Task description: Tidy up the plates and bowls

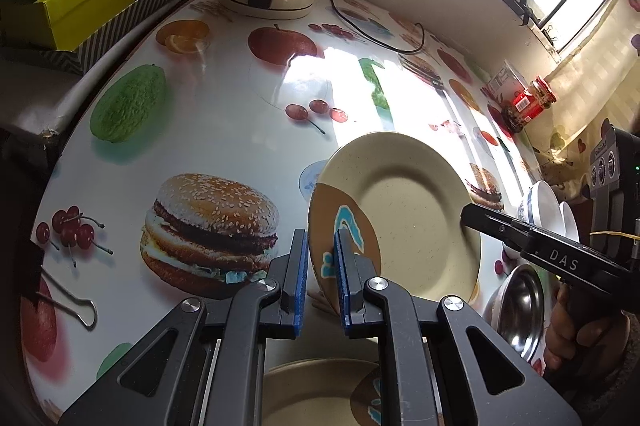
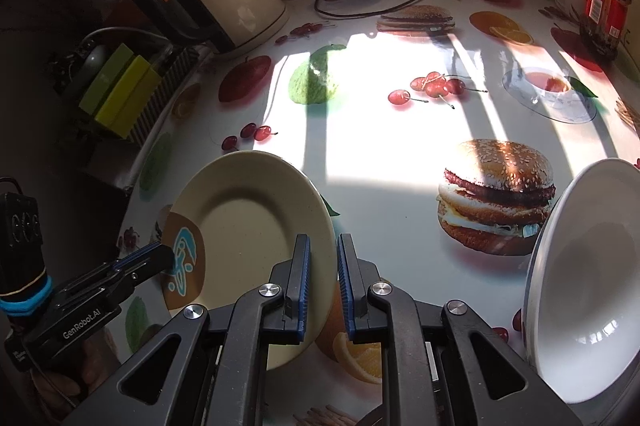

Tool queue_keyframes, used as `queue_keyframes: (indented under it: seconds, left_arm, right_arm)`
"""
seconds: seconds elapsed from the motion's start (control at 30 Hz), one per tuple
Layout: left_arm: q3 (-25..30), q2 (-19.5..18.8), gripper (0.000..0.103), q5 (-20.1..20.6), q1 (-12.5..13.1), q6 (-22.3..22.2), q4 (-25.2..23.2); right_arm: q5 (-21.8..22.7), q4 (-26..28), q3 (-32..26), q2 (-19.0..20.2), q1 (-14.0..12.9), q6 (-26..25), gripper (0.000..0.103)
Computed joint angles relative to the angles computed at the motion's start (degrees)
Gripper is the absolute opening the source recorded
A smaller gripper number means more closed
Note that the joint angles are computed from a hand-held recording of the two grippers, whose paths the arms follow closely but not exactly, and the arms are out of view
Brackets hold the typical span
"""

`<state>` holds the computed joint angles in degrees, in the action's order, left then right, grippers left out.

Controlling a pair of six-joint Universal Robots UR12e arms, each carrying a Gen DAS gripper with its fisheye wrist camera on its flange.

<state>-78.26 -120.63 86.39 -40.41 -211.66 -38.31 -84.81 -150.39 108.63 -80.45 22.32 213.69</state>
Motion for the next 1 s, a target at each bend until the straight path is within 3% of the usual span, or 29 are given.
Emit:
queue_keyframes:
  seconds: [1.0]
  left_arm:
    - [-10.81,7.83,0.013,2.76,-1.19,-2.28,5.75]
  right_arm:
    - [-1.44,-2.32,2.24,-3.34,5.52,1.56,0.014]
